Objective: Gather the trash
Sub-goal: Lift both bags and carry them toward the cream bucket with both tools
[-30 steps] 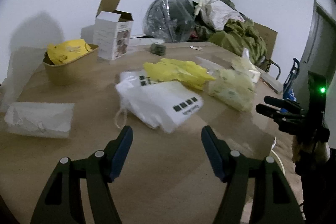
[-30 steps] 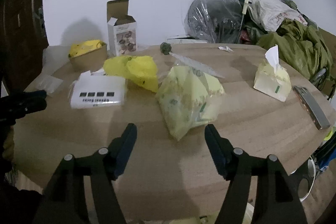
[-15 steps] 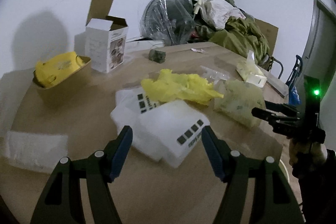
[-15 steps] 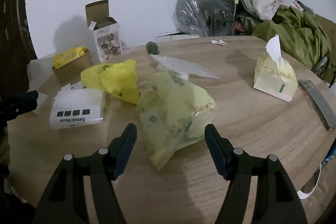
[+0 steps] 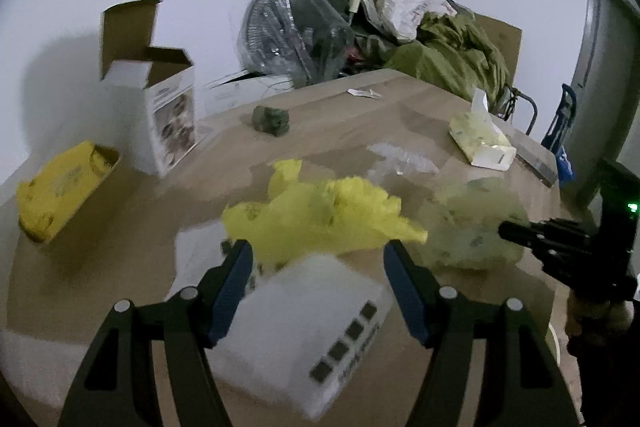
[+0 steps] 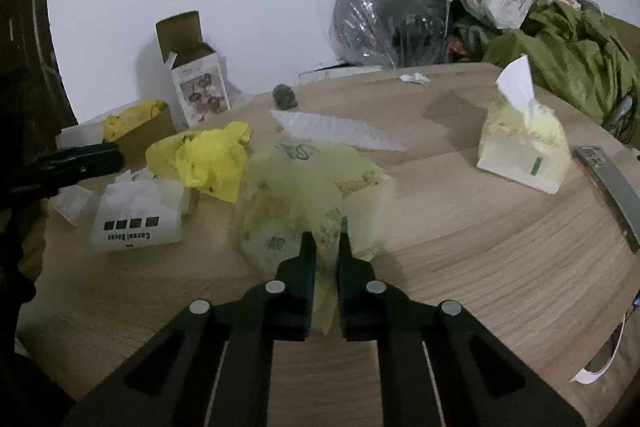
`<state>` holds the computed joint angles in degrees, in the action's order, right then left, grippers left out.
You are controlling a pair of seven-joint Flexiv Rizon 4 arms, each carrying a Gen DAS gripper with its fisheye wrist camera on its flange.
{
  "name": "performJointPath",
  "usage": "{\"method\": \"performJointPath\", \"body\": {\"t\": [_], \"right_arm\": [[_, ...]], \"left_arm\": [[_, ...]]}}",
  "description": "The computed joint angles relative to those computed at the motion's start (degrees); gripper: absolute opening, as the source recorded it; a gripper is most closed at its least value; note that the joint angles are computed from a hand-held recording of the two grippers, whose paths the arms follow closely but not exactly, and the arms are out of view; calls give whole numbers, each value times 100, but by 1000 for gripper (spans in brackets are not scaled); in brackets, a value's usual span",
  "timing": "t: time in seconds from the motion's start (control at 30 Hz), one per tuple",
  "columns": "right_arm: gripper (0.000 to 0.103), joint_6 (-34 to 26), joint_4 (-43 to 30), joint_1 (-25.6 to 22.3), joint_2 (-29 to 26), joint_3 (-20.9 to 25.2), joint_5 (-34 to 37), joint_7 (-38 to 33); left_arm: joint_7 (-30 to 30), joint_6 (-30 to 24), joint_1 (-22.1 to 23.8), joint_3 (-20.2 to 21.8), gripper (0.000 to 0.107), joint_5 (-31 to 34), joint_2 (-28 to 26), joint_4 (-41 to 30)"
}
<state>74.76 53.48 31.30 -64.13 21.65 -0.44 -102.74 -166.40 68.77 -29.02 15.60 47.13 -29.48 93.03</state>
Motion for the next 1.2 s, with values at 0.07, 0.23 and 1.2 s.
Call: {"method": "performJointPath", "body": {"t": [0.07,0.23,1.2], "right_arm": [[8,71,17,-41,13,1,27,7],[8,234,121,-119,67,-47,29,99],[8,1599,1959,-480,841,-155,-790,1145]], "left_arm": [[372,20,187,-124,68,-139,-122,-175],[1342,202,554,-317,69,-738,-426,-473],[2414,141,-217,398,3,-1738,-720,-496]]}}
